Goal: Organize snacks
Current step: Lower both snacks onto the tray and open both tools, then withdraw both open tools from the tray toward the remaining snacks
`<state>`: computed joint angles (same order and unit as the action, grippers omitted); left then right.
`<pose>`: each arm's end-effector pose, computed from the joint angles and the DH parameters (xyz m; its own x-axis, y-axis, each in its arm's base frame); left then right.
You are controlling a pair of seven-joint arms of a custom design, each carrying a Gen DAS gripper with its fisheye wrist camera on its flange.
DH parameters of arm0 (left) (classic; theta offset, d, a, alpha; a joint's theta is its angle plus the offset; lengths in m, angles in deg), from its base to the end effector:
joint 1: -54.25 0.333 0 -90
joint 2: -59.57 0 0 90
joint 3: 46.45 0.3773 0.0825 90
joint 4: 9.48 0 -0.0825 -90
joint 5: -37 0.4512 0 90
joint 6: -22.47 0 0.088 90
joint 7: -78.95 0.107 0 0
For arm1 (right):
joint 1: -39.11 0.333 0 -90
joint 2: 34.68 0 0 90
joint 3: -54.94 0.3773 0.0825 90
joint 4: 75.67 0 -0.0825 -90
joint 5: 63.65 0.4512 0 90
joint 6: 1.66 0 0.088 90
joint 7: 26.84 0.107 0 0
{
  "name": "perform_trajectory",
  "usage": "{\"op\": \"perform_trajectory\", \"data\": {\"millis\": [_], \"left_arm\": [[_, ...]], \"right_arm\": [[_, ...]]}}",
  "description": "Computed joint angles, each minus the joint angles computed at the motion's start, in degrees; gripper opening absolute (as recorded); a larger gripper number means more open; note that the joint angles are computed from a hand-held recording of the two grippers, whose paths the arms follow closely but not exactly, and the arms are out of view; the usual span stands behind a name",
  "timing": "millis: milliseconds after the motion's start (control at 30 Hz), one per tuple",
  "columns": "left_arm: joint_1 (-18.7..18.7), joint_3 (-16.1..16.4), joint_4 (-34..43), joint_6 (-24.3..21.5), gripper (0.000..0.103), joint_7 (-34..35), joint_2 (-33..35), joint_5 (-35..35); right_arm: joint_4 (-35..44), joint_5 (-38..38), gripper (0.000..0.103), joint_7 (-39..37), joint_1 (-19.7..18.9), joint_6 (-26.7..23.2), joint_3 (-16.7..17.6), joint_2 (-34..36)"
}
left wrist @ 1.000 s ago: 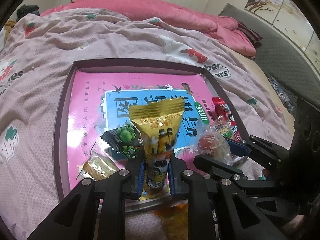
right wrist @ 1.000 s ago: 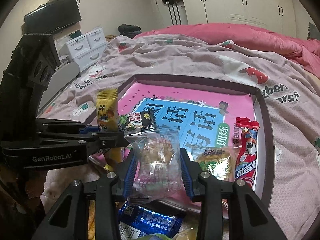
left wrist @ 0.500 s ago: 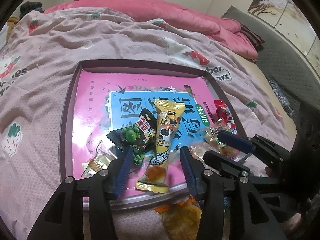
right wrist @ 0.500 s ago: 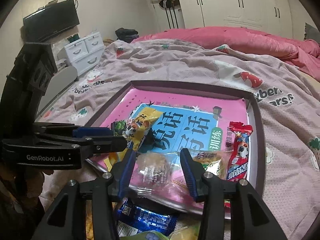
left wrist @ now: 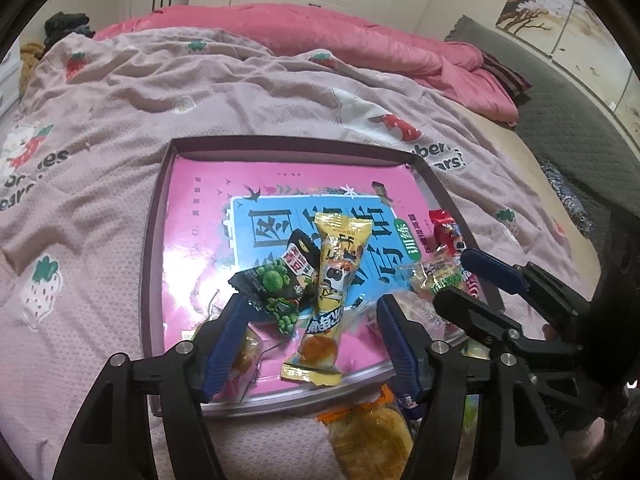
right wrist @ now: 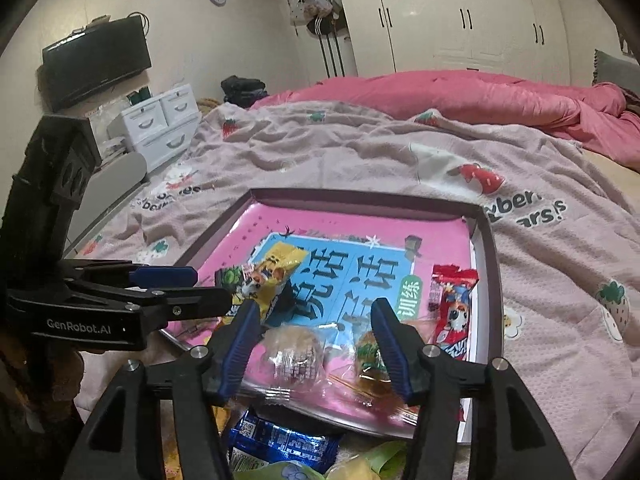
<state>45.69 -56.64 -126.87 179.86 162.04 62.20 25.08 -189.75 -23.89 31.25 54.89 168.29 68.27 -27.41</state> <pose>0.6338 -0.2047 0.5198 -0.1176 -0.9594 0.2563 -0.8257 -0.0489 -0.5620 0.6249 0.2907 0.5153 0.4797 -0.8547 -0.1986 -0.6275 -0.1759 -0.7585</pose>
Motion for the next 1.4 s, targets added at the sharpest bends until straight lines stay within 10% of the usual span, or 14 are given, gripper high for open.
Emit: {"op": "perform_trajectory", "data": {"millis": [467, 800, 1400], "left_arm": [[0.21, 0.19, -1.22, 2.35, 0.075, -4.58, -1.98, 4.34], [0.49, -0.11, -2.57, 3.85, 0.078, -4.64, -4.16, 4.38], [1.27, -0.77, -5.33, 4.24, 0.079, -5.92, -8.51, 6.45]], "right_arm": [[-2.23, -7.57, 0.078, 6.5, 0.17, 5.43, -0.26, -1.18], [-2.46, 7.98, 0.09, -7.51, -3.01, 10.04, 4.72, -2.84], [-5.9, 17.56, 0.091, -12.7, 6.26, 12.03, -4.86, -8.26]]}}
